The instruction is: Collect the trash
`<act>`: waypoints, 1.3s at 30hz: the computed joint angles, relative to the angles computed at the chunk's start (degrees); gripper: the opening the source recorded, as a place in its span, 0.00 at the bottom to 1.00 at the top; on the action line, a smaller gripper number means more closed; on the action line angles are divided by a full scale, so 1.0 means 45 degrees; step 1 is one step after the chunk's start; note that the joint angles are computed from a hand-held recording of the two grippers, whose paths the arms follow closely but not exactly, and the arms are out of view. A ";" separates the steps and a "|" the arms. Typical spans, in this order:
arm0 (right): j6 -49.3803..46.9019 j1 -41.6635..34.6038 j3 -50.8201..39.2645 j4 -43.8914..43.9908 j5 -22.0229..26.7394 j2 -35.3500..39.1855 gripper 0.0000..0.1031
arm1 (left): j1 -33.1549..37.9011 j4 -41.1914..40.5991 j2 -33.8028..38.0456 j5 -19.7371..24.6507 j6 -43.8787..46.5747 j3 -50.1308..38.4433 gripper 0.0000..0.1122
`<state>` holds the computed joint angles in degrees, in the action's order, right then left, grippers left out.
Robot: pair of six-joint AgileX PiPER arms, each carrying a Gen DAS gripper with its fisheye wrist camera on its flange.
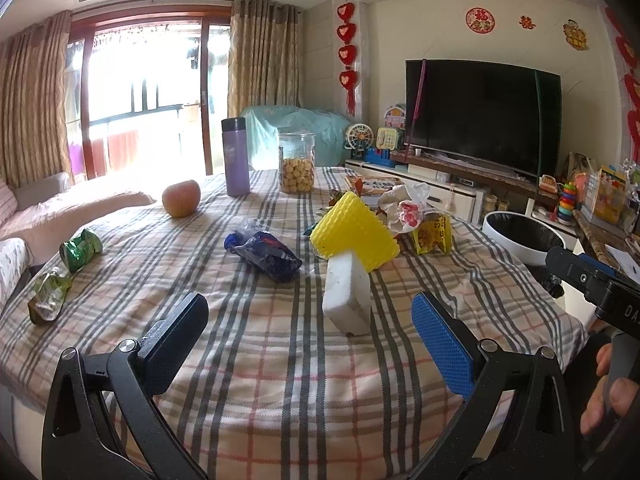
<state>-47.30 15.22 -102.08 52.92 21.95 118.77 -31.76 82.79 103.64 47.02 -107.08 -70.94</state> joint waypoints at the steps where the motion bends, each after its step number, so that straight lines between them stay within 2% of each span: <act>1: -0.0036 -0.0013 -0.0010 0.0048 0.0014 0.0011 1.00 | -0.0031 0.0000 -0.0017 0.0037 0.0004 0.0014 0.92; 39: 0.0087 -0.0020 -0.0100 0.0026 0.0396 0.0044 1.00 | -0.0088 0.0015 -0.0120 0.0077 -0.0038 0.0112 0.92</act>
